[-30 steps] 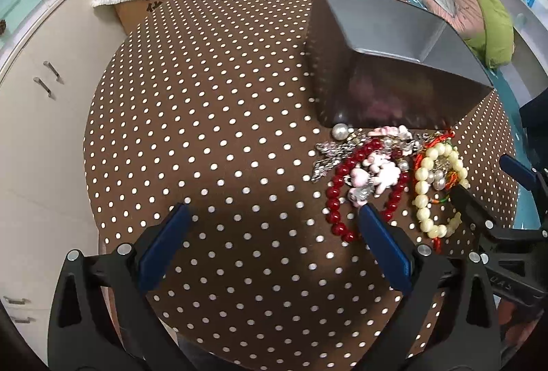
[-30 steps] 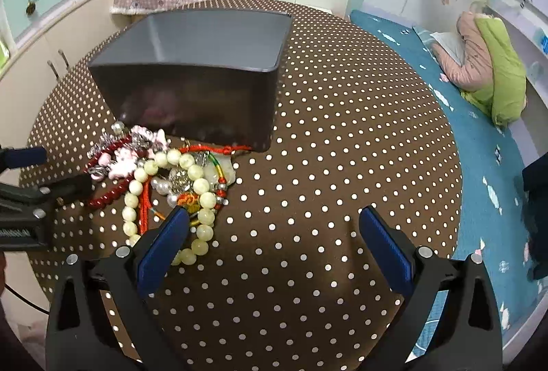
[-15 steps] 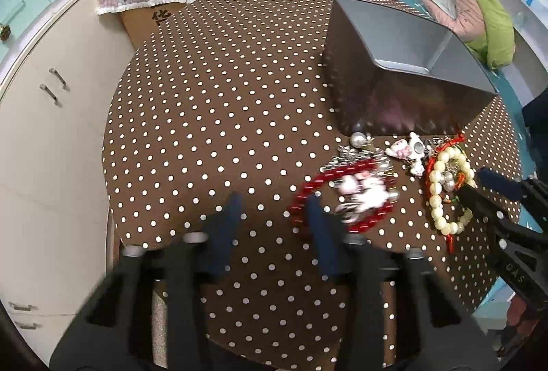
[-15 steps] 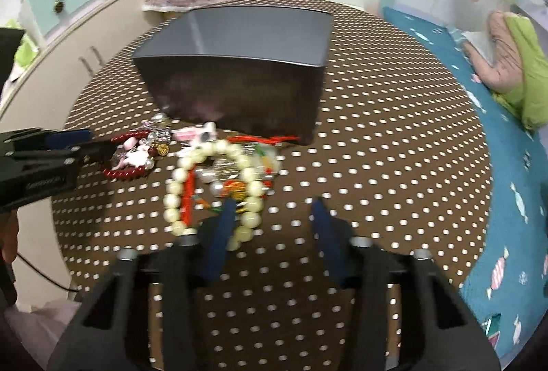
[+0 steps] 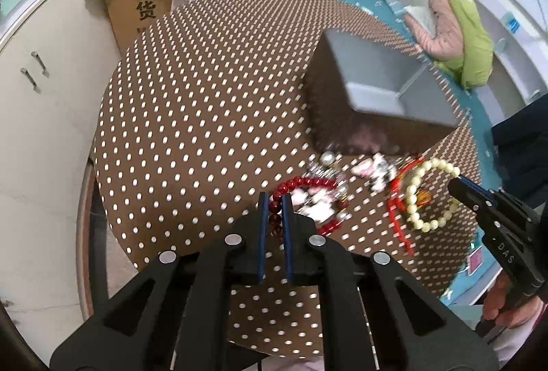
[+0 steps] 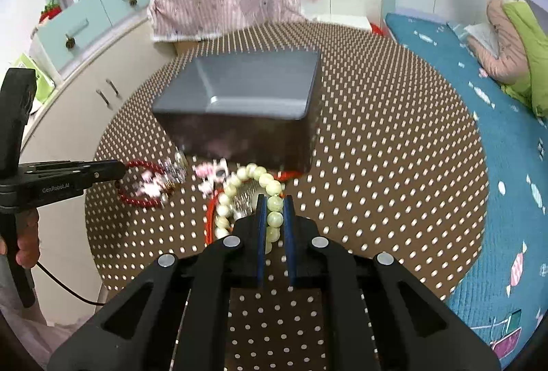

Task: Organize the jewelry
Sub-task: 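Grasp the cream pearl bracelet with the right tool while the left grasps the red bead bracelet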

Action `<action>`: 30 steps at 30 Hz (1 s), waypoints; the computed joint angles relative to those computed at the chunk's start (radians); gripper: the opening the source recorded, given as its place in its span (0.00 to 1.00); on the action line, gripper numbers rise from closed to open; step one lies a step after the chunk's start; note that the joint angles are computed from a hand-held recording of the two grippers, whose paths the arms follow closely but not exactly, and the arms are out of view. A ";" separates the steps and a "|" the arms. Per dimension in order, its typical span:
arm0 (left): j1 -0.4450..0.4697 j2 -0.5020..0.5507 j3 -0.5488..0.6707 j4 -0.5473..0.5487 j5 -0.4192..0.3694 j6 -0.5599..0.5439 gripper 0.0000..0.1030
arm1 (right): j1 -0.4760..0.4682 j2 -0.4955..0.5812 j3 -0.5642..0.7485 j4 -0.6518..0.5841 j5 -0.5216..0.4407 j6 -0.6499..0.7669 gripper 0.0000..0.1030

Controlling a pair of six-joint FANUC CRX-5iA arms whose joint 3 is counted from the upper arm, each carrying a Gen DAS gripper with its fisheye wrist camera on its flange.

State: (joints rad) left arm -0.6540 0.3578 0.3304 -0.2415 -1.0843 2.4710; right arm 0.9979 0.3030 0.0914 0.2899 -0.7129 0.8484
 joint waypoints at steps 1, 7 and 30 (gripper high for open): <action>-0.001 -0.004 0.006 -0.005 0.003 -0.003 0.08 | -0.001 -0.005 -0.002 -0.001 0.006 0.004 0.08; 0.004 -0.020 0.032 0.022 0.056 -0.052 0.08 | -0.004 -0.022 0.000 0.017 0.042 0.024 0.08; -0.022 0.035 0.249 -0.055 0.071 -0.119 0.08 | -0.023 0.026 0.067 0.173 0.136 0.019 0.08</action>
State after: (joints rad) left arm -0.6757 0.3927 0.5796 -0.2965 -1.0134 2.3518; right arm 0.9751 0.3289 0.1587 0.4628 -0.5772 0.8674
